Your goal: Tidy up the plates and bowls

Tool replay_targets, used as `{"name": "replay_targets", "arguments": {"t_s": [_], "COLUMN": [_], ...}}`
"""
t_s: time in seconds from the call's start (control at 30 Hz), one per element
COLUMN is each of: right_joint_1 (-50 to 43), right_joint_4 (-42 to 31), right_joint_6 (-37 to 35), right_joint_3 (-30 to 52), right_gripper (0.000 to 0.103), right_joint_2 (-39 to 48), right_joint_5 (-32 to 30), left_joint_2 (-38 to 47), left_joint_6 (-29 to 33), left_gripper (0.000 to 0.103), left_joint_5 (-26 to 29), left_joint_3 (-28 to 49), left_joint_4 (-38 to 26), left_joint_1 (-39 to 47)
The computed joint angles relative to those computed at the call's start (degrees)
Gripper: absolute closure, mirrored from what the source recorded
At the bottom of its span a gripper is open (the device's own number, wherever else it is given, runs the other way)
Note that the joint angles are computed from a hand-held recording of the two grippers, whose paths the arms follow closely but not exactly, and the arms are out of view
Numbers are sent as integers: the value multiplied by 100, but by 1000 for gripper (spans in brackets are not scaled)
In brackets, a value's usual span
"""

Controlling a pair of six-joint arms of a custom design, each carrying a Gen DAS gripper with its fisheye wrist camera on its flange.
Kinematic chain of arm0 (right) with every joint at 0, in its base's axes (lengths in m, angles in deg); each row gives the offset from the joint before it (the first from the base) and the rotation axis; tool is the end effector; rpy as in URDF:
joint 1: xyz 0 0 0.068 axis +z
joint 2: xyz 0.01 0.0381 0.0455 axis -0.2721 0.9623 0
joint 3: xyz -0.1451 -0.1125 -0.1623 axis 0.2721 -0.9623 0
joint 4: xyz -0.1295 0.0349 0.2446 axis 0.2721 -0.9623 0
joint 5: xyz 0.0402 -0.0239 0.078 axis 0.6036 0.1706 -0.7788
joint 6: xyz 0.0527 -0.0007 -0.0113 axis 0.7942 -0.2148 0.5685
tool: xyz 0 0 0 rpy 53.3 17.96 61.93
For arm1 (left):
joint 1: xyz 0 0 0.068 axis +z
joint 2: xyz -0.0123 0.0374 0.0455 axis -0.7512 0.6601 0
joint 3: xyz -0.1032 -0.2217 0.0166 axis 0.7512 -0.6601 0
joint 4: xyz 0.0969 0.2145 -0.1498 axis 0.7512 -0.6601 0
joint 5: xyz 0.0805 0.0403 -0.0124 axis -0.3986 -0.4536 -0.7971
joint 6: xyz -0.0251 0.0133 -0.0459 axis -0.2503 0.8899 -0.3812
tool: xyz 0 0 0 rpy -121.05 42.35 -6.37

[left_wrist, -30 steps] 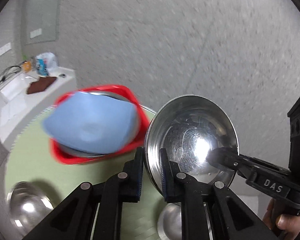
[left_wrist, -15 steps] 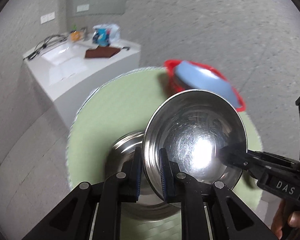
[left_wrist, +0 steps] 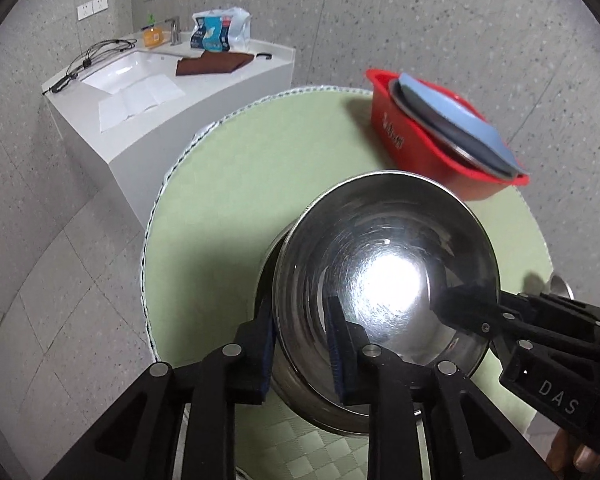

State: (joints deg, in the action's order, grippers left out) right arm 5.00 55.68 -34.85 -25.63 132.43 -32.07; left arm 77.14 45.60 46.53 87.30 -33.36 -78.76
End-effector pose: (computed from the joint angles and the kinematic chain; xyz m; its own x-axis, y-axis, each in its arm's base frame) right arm 0.2434 0.0972 0.0670 -0.9108 -0.0829 -0.4045 -0.1837 0.9587 0.2170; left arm 0.2489 -0.1409 0.1430 -0.8835 -0.0304 -0.4674 0.0587 0.9828 -0.1750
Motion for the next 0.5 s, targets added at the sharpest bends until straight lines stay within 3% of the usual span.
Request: {"name": "replay_targets", "arguments": {"t_s": [0.13, 0.23, 0.3, 0.5], "right_joint_1": [156, 233, 282, 357], "right_joint_4": [74, 48, 43, -9], "right_joint_6": [105, 151, 178, 205], "right_joint_3": [-1, 24, -3, -106], "right_gripper": [82, 74, 68, 66], "right_joint_2": [68, 74, 40, -114], "right_joint_5": [195, 206, 184, 89], "left_joint_2": [28, -34, -128, -378], "left_joint_6": [9, -2, -27, -267], "left_gripper": [79, 72, 71, 71], "left_joint_5": [80, 156, 85, -28], "left_joint_3": [-124, -232, -282, -443], "left_joint_4": [256, 372, 338, 244], "left_joint_1": [36, 14, -68, -204]}}
